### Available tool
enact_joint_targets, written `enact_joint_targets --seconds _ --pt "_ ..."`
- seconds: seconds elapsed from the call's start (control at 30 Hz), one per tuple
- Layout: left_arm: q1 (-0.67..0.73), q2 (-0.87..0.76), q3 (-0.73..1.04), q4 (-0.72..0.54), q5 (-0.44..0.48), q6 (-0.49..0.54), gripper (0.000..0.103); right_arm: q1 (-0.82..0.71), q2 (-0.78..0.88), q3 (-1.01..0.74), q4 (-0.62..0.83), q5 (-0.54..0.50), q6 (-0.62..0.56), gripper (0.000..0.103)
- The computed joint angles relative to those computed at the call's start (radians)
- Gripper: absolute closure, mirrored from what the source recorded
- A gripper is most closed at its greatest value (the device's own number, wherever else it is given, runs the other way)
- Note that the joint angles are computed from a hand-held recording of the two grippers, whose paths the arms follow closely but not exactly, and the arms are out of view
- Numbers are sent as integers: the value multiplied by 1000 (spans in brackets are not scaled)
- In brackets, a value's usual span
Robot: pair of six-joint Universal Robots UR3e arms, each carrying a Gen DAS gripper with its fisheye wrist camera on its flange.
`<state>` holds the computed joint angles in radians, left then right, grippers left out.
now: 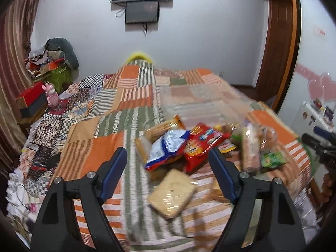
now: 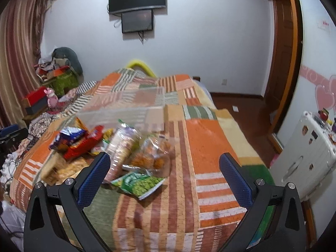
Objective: Organize snacks
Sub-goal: 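Move left tool to the square wrapped biscuit while right tool reaches the green pea bag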
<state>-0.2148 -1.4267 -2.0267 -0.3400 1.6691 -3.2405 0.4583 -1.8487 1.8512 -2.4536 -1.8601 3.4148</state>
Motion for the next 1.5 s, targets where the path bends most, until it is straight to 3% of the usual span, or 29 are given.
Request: enact_joint_targets --seconds 0.33,0.7,1.0,1.23,1.5 --pt "170 -34 3 -137 -182 156 26 -91 32 12 43 117 -14 9" --pt "120 -176 -16 -71 -228 163 28 -154 73 0 106 295 -34 10" --pt "171 -137 -42 -117 -310 150 28 -143 137 -29 137 326 -28 10" --pt "143 -131 -45 -125 -287 155 28 -110 170 -65 149 295 -42 10" --pt "101 -257 19 -128 -241 126 27 -108 190 -75 147 305 -62 21"
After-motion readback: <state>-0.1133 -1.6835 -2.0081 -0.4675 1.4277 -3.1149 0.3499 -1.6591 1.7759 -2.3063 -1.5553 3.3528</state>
